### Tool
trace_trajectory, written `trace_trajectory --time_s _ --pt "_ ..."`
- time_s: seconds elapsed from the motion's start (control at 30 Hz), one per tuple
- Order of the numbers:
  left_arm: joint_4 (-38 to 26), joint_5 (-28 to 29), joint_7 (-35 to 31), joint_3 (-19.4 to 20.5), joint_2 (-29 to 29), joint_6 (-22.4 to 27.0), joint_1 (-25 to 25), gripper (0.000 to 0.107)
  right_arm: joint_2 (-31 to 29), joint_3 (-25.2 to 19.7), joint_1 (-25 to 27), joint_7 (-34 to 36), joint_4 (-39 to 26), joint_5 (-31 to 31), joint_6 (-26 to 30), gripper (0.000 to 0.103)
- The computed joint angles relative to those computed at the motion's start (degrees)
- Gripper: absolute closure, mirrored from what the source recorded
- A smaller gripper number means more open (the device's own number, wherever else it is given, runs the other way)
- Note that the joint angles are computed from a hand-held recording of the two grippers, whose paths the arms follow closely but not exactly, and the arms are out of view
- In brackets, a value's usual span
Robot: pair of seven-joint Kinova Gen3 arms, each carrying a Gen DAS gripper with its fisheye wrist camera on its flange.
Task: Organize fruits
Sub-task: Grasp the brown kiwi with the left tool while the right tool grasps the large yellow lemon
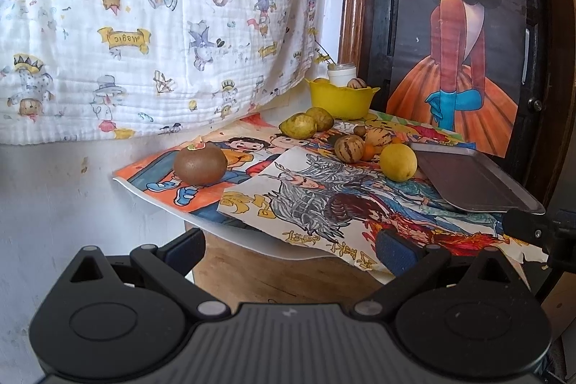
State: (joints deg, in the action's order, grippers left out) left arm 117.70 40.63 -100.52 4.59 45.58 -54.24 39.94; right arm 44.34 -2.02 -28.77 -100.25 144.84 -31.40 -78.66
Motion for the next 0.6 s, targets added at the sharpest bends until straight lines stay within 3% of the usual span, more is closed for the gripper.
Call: trace_trajectory --time_s 0.23,0.4,0.6 --pt "-1.98 3.52 -3.04 -0.32 -1.64 4.4 -0.14 0.005 0.43 1.09 0.81 -0.45 -1.04 1.37 2.15 0.0" --pt "-4.14 5.67 -5.48 -0.97 -2.56 7.79 -0.59 0.005 -4.39 0.82 3.24 4.54 -3.84 2.17 10.31 0.0" --pt "-7.44 8.74 -8.33 -1.78 -3.31 12.09 -1.77 0.005 -5.54 0.74 4.82 5.92 -4.4 3.72 12.1 0.0"
